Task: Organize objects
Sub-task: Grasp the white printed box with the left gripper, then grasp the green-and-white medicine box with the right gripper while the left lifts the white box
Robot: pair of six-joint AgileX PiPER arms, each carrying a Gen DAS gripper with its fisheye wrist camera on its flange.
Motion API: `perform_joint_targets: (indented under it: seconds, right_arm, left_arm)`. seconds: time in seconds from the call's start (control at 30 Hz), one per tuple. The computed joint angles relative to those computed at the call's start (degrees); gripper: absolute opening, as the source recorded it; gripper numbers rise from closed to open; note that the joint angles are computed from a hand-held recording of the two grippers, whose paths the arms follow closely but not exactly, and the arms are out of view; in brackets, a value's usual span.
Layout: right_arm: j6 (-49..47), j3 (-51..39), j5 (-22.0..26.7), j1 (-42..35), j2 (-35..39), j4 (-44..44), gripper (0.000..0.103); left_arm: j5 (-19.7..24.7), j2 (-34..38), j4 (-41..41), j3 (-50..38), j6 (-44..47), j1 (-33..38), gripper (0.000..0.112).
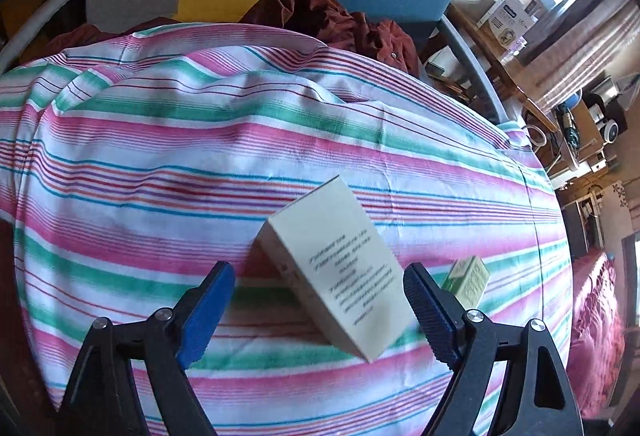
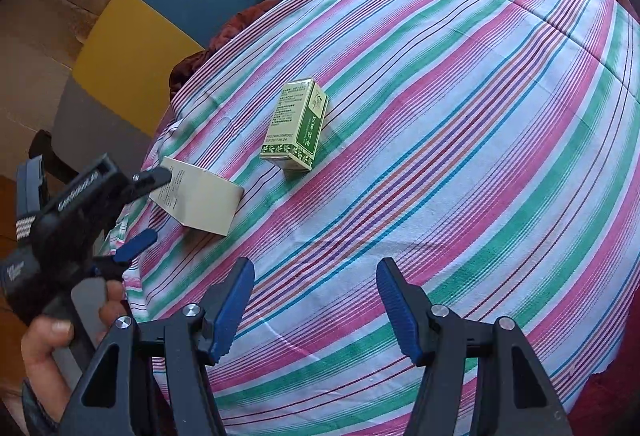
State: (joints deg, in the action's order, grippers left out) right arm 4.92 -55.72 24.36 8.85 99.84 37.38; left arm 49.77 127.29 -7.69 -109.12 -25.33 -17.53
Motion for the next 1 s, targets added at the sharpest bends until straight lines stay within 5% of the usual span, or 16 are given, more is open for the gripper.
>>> perform_joint_targets:
  seconds: [0.2,0.33,0.43,0.63,0.77,0.9,1.0]
  right_arm:
    - [-1.4,-0.3,0.7,-0.3,1.0,1.3,0.065]
    - [-1.4,-0.2,0.8,-0.5,0.9,1.1,0.065]
    - [0.1,-0.2,0.3,0.0,0.6,-0.7,0.065]
    - [5.9,0.1,-0.5,0.9,-0.2,-7.1,0.065]
    - [11.8,-0.9,0.2,1.5,0.3,-13.6,0.065]
    - [16.1,-2.1,1.5,2.5,0.9,-18.4,0.065]
    - [19.7,-4.3,4.0,3.5,1.4,-22.6,0.065]
  left_arm:
    - [6.3,9.2,2.1,-12.7,-2.5,-0.9,0.086]
    - [-5.6,1.1,-1.5,3.5,7.1,-0.3,0.061]
    - [-11.4,-6.3,-3.5,15.6,14.7,0.3,0.053]
    - [-22.2,-22.5,-7.4,41.7,27.6,0.5,0.051]
    - [-29.7,-30.8,-2.3,55.3,24.6,-2.4,0.051]
    - [-35.4,-35.4,8.5,62.6,15.9,-5.5,0.051]
    - [-35.8,-36.1,1.0,63.4,23.3,-3.9,0.051]
